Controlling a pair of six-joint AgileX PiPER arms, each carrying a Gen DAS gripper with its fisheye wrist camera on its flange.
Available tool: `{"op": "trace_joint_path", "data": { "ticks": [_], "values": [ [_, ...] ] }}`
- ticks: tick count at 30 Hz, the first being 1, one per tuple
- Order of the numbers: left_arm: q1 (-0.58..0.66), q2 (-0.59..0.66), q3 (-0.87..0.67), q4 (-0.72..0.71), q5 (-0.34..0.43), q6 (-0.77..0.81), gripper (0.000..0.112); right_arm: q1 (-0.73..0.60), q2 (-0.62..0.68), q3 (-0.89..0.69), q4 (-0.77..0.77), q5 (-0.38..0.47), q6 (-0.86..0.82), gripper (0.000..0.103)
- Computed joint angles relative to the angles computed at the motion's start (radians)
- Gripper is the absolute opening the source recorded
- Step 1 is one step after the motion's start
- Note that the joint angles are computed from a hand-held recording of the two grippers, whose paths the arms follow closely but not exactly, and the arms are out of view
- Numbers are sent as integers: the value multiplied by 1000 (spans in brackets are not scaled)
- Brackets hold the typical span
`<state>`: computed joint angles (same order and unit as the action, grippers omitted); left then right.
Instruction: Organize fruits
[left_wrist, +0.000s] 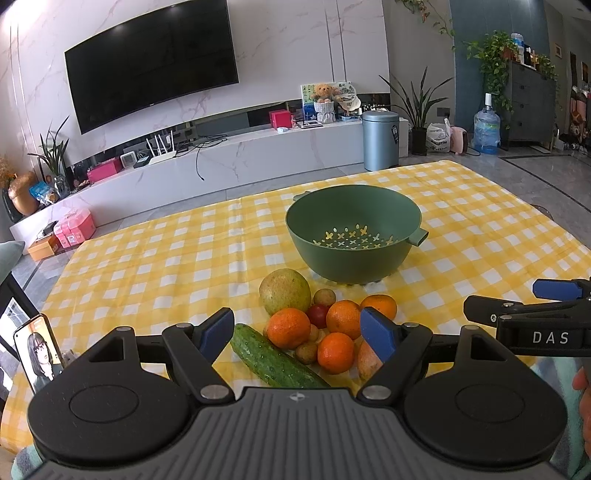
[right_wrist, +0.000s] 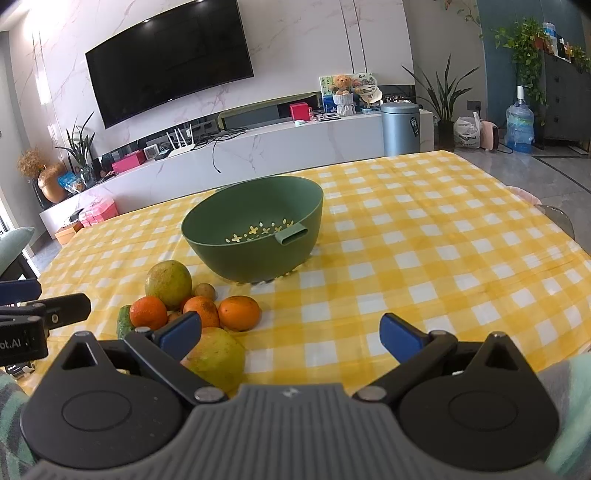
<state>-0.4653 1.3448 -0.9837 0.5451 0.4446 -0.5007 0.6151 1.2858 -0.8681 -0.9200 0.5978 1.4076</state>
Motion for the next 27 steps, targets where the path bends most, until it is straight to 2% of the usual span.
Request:
{"op": "trace_joint_path", "data": {
  "ticks": [27],
  "values": [
    [-5,-16,4,-10,9,-13,91,3,-10,8,-16,9,18,99]
  ]
}}
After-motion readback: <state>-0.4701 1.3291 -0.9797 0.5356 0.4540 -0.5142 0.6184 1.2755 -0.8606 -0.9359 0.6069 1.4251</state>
